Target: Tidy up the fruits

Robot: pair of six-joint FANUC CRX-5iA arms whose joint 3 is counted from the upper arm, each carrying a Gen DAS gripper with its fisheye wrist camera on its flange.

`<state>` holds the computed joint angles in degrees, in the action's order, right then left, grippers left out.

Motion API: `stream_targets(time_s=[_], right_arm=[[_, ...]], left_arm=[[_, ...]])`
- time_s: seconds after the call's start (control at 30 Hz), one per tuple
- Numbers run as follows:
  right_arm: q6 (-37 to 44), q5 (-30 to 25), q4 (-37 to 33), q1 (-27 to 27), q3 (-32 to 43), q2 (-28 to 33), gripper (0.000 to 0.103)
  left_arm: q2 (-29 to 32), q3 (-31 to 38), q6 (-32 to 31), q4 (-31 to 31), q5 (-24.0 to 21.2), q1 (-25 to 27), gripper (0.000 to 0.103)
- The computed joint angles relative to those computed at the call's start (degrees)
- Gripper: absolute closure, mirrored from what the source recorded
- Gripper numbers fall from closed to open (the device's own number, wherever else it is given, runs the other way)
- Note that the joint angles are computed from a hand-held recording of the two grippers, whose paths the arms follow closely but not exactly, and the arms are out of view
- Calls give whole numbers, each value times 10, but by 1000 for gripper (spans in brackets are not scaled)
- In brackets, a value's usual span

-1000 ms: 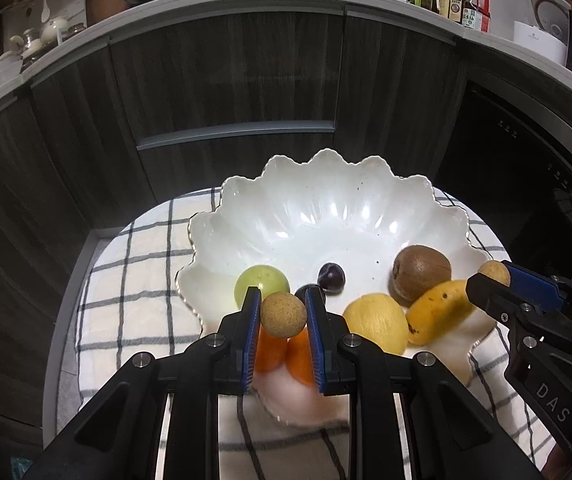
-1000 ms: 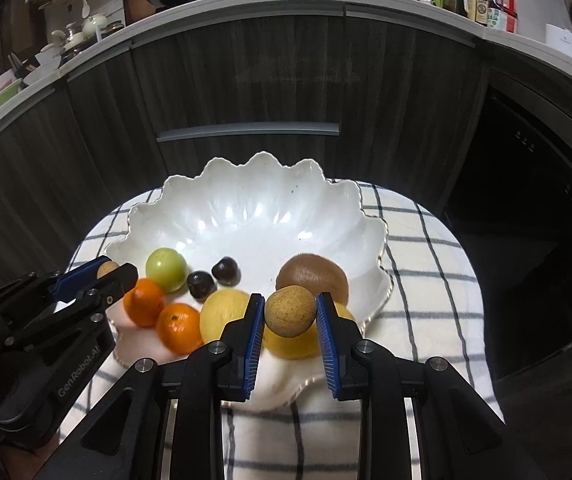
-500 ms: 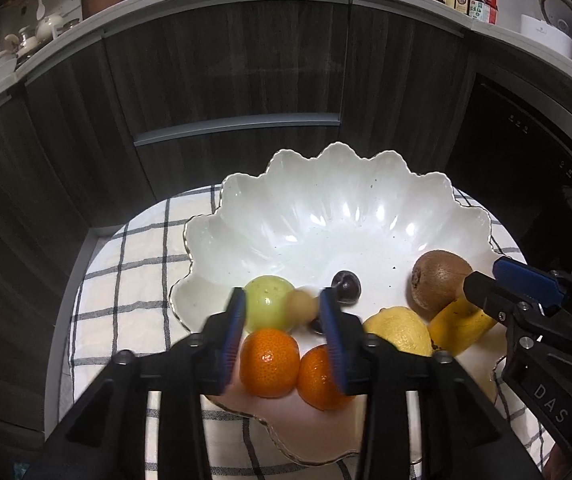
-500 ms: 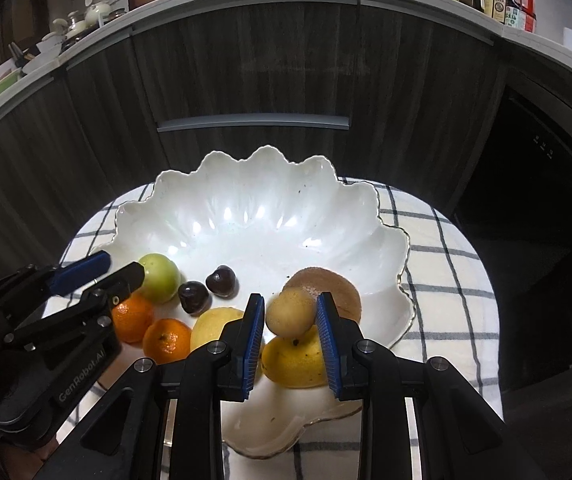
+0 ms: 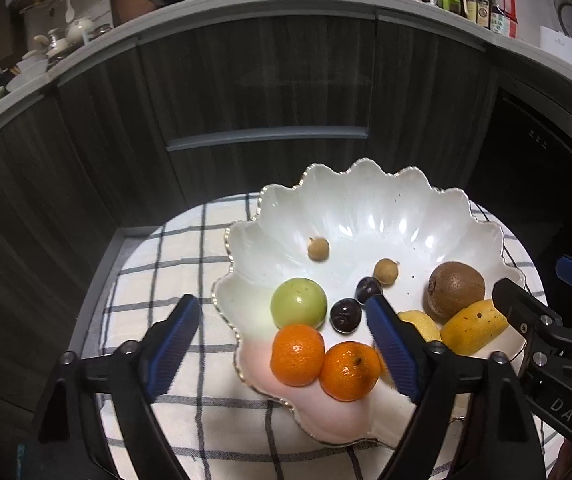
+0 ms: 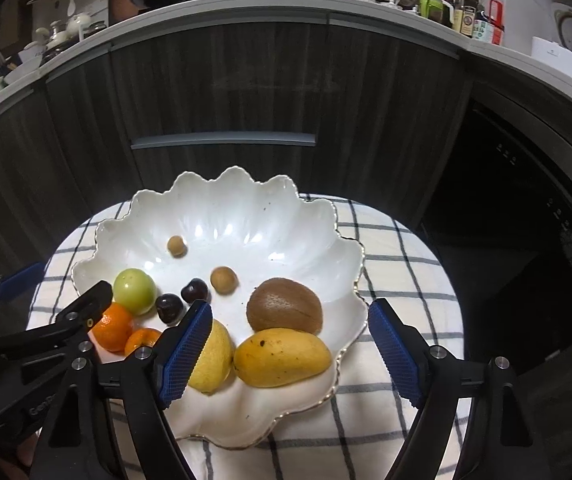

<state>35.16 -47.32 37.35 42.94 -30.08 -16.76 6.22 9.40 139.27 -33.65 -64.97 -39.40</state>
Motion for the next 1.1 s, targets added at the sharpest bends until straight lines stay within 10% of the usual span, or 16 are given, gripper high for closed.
stream_targets(time_s=[1.1], right_arm=[[-118, -142, 67, 131, -55, -162, 14]], left_arm=[[-76, 16, 116, -108, -152, -135, 0]])
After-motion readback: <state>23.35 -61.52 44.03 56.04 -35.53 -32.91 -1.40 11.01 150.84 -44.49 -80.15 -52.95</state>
